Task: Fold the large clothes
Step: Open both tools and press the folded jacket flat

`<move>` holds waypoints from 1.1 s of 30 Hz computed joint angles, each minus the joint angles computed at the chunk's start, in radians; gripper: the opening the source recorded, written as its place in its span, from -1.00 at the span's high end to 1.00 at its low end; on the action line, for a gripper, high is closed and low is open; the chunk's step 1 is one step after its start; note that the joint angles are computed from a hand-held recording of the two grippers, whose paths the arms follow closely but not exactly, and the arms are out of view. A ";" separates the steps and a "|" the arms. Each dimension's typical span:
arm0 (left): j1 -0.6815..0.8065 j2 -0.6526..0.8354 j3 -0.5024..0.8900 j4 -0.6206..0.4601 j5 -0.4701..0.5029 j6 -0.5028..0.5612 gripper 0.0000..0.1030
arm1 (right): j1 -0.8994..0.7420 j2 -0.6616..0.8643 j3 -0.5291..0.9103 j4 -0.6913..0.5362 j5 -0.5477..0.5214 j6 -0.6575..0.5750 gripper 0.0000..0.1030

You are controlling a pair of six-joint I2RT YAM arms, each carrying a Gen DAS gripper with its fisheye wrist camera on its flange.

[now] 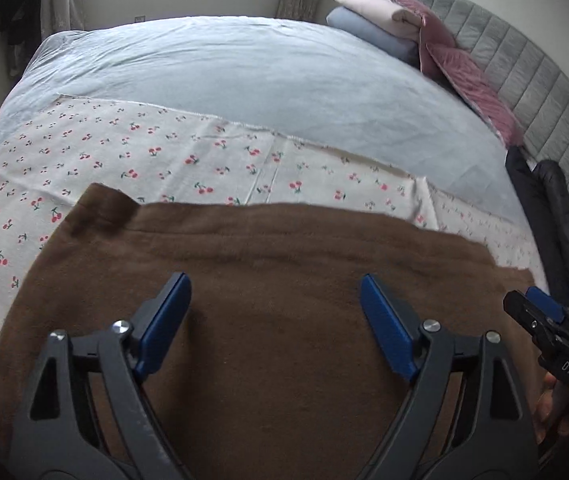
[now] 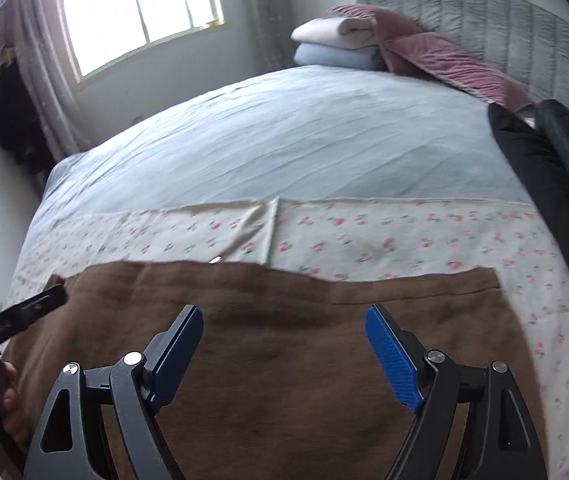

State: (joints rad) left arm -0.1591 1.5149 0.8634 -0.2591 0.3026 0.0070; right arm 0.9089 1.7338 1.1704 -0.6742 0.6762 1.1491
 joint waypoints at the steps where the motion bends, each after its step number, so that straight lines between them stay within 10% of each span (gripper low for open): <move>1: 0.024 0.031 0.004 0.018 0.019 0.019 -0.70 | -0.013 0.026 0.003 0.008 -0.024 -0.011 -0.64; 4: 0.109 0.109 0.057 0.023 -0.076 0.098 -0.70 | -0.079 -0.099 -0.229 0.235 -0.115 -0.047 -0.68; 7: 0.241 0.264 0.186 -0.012 -0.188 0.217 -0.69 | -0.187 -0.207 -0.354 0.076 -0.076 -0.004 -0.68; 9: 0.382 0.363 0.322 -0.142 -0.018 0.181 -0.69 | -0.294 -0.359 -0.498 0.043 -0.124 0.028 -0.68; 12: 0.402 0.339 0.320 -0.098 -0.190 0.231 -0.60 | -0.392 -0.558 -0.573 -0.179 -0.112 0.174 -0.68; 16: 0.440 0.150 0.179 -0.048 -0.054 0.309 -0.60 | -0.201 -0.690 -0.509 -0.411 -0.024 0.315 -0.68; 19: 0.418 -0.093 0.050 -0.118 0.072 0.355 -0.61 | 0.095 -0.530 -0.331 -0.554 0.023 0.518 -0.70; 27: 0.263 -0.706 -0.283 -0.458 0.204 0.513 -0.66 | 0.453 0.033 0.141 -0.492 0.037 0.550 -0.71; 33: 0.579 -0.701 -0.435 -0.515 0.318 0.915 -0.67 | 0.595 0.209 0.135 -0.508 0.008 0.659 -0.72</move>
State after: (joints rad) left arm 0.4201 0.8134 0.4282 -0.7745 0.6206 0.9216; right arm 1.5040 1.9424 1.3052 -1.1818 0.6847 1.8084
